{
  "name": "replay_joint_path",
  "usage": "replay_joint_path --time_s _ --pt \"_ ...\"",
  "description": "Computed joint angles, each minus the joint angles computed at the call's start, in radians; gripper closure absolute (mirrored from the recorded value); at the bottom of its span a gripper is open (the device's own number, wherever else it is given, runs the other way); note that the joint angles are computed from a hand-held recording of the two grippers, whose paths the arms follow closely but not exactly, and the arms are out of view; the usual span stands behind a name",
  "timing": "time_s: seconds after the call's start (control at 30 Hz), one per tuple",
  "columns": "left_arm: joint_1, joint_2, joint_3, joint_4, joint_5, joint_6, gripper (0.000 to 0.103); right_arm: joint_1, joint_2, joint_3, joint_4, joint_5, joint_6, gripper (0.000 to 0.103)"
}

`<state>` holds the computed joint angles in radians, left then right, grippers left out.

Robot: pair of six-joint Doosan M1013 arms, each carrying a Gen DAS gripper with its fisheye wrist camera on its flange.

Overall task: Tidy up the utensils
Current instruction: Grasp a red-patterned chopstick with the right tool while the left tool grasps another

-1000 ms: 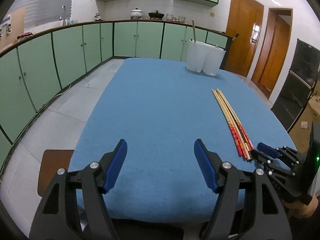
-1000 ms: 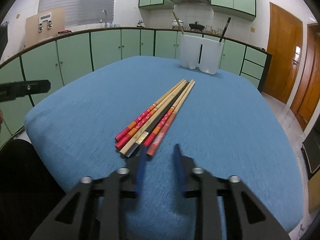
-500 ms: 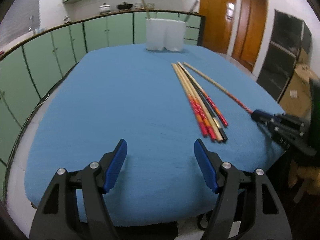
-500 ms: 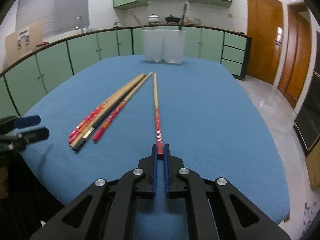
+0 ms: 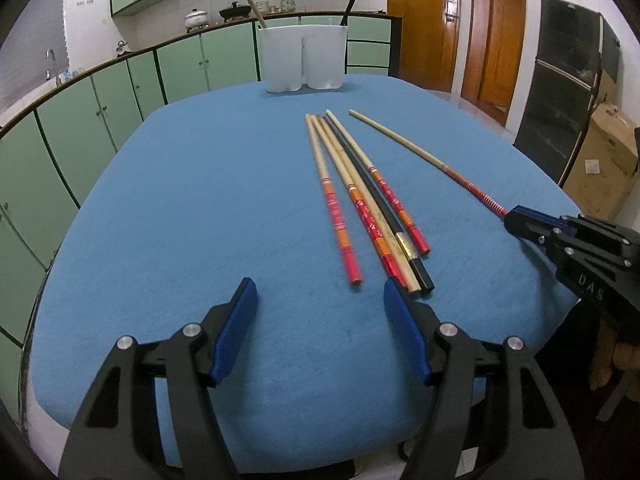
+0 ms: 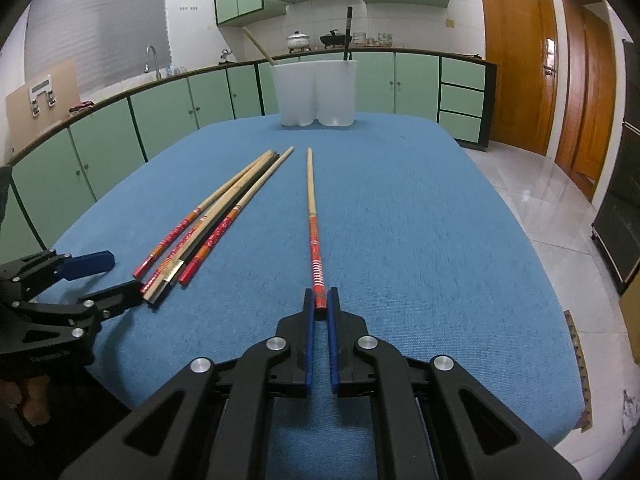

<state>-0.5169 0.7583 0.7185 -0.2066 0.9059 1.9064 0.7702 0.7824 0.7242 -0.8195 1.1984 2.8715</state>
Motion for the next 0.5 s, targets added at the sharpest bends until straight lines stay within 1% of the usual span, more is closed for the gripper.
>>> replay_joint_path --time_s 0.17,0.23,0.27,0.33,0.37,0.43,0.5 --pt "-0.006 0.003 -0.001 0.008 -0.02 -0.027 0.04 0.002 0.003 -0.005 -0.003 0.005 -0.001 0.097" --pt "-0.007 0.001 0.005 0.02 -0.037 -0.044 0.051 0.003 0.013 -0.023 -0.004 0.013 -0.019 0.095" --pt "-0.006 0.0 0.007 0.021 -0.043 -0.051 0.054 0.005 0.019 -0.033 -0.004 0.017 -0.032 0.093" --pt "-0.004 0.004 -0.001 0.023 -0.044 -0.062 0.067 0.007 0.032 -0.054 -0.009 0.026 -0.061 0.092" --pt "-0.004 0.006 -0.003 0.027 -0.048 -0.071 0.071 0.008 0.036 -0.062 -0.011 0.031 -0.072 0.09" --pt "-0.006 0.007 -0.004 0.049 -0.06 -0.093 0.088 0.011 0.06 -0.104 -0.018 0.058 -0.107 0.09" --pt "-0.013 0.008 -0.003 0.111 -0.08 -0.158 0.097 0.015 0.084 -0.145 -0.028 0.098 -0.132 0.09"
